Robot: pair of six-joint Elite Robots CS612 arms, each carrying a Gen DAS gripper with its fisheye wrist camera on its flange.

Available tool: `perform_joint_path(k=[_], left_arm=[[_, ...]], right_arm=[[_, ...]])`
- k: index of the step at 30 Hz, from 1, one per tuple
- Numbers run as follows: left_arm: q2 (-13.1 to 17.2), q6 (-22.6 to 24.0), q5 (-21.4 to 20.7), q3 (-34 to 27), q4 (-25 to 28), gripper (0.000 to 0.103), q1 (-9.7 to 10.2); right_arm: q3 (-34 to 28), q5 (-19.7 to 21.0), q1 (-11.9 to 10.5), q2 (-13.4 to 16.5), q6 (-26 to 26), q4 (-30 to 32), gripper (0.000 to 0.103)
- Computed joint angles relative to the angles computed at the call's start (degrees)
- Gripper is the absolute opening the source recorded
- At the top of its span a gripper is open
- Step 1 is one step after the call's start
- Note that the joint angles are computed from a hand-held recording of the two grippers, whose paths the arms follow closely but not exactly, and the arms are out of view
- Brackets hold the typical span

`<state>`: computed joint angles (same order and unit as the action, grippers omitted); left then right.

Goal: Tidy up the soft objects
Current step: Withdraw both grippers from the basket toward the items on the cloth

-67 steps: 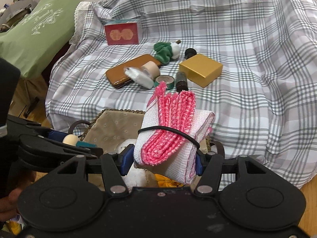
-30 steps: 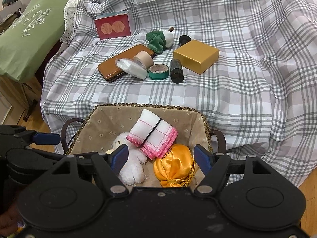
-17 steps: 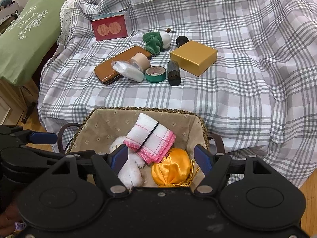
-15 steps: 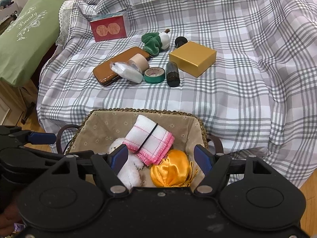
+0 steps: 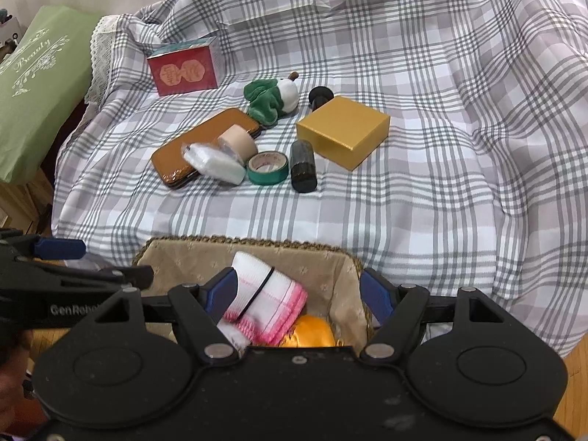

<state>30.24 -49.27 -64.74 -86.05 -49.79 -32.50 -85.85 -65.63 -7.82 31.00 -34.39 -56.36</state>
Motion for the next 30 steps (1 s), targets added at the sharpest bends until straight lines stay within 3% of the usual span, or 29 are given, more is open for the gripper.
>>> perform_joint_path(k=[8, 20, 30], left_arm=[[-1.0, -0.3, 2.2, 3.1, -4.0, 0.079, 1.62], [-3.3, -0.5, 0.7, 10.6, -10.9, 0.079, 4.32], [-4.2, -4.6, -2.3, 13.8, -6.8, 0.079, 6.08]], right_arm=[[2.8, -0.3, 0.7, -0.4, 1.5, -4.1, 0.072], [8.0, -0.8, 1.6, -1.7, 3.5, -8.0, 0.072], [11.0, -1.7, 2.6, -2.2, 4.0, -10.3, 0.072]])
